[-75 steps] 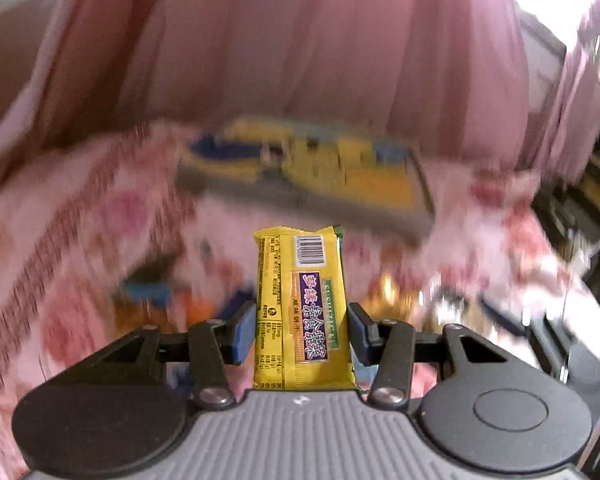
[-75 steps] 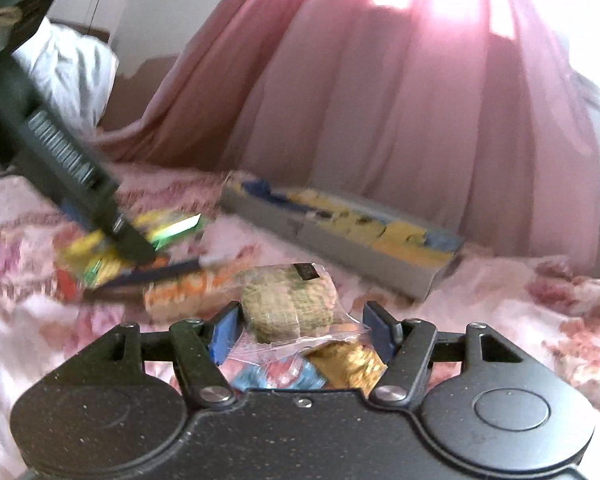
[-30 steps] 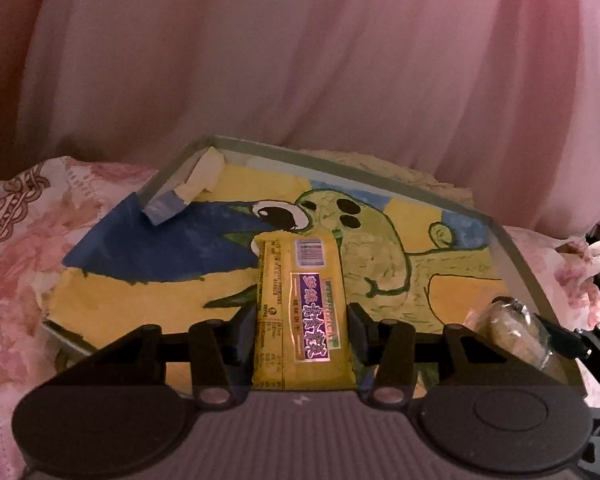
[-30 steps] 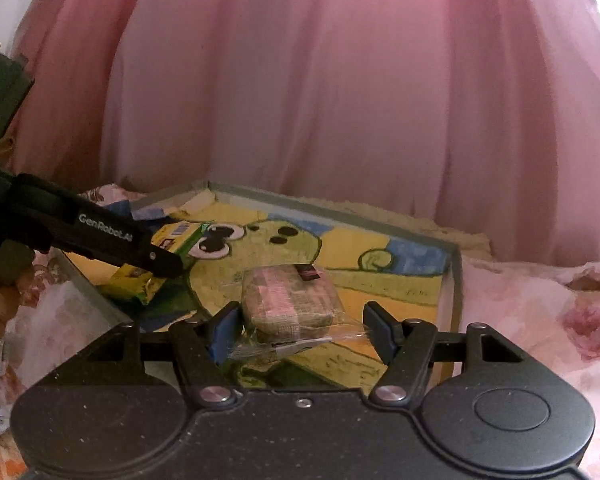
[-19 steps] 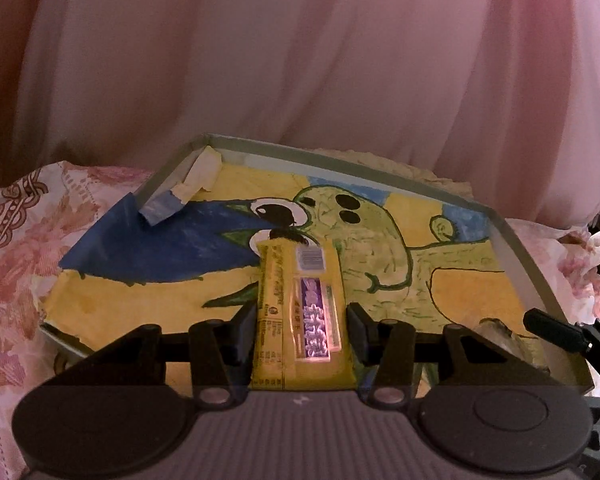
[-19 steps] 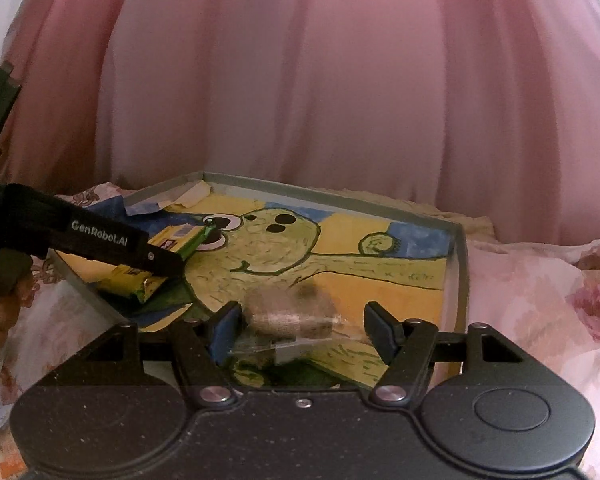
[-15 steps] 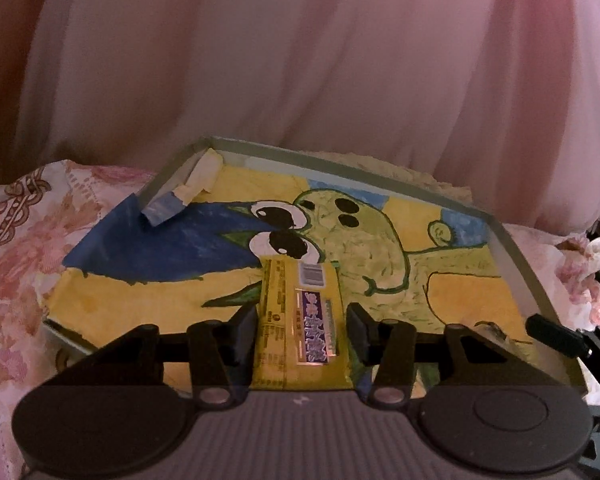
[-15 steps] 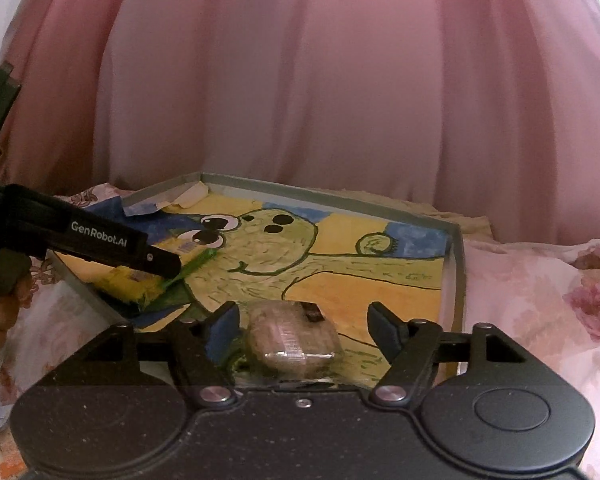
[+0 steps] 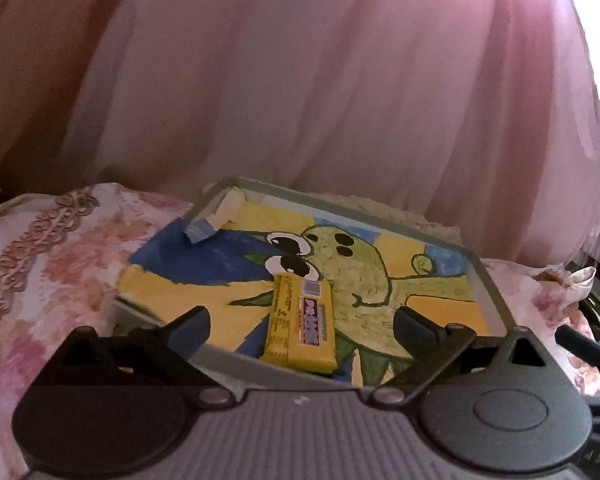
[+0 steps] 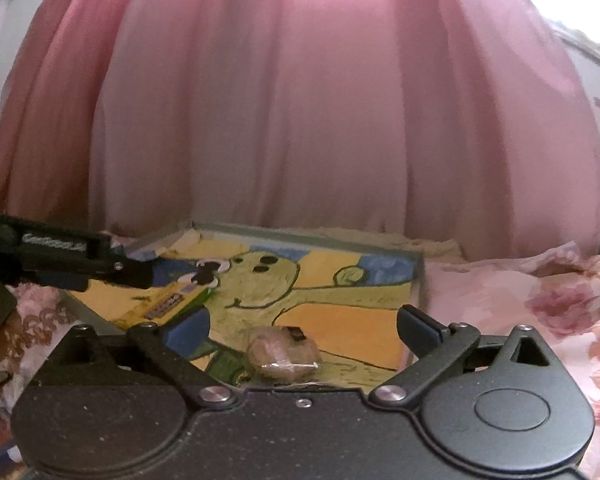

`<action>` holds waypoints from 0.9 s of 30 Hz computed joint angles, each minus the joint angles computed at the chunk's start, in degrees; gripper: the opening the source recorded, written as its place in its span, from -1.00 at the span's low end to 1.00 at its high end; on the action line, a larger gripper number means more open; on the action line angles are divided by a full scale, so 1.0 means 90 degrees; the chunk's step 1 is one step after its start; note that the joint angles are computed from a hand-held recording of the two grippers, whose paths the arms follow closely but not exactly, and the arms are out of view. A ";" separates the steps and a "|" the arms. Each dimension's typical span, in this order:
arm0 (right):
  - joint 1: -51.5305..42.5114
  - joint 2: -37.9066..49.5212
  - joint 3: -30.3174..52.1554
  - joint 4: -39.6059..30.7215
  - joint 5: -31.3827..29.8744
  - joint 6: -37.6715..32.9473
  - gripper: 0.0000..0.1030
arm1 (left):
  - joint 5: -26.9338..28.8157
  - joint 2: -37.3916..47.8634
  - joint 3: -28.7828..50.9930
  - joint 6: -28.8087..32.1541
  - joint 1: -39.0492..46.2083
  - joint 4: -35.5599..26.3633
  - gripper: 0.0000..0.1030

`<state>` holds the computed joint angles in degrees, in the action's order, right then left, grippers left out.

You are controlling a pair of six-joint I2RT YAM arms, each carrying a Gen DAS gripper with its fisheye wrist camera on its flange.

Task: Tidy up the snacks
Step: 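Open both tools to drop the bar and cookie into the tray, then move both tools back toward the remaining snacks on the bed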

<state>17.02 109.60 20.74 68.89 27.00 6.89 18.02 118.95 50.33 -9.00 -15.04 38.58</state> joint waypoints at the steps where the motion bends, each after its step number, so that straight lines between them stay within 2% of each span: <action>1: 0.0045 -0.0072 -0.0094 0.0075 0.0074 0.0012 0.98 | -0.0012 -0.0126 -0.0159 0.0006 0.0021 0.0051 0.99; 7: 0.0406 -0.0658 -0.0697 0.0367 0.0511 0.0061 0.99 | -0.0118 -0.0856 -0.1194 -0.0049 0.0150 0.0604 0.99; 14: 0.1184 -0.1616 -0.1387 0.0190 0.1279 0.0159 0.99 | -0.0158 -0.1694 -0.2426 -0.0028 0.0338 0.1326 0.99; 22: 0.2667 -0.2609 -0.1981 -0.0625 0.2684 0.0720 0.99 | -0.0114 -0.2669 -0.3658 0.0199 0.0591 0.1592 0.99; 27: 0.3859 -0.3181 -0.2109 -0.1875 0.3678 0.1631 0.99 | 0.0097 -0.3040 -0.4328 0.0458 0.0857 0.1690 0.99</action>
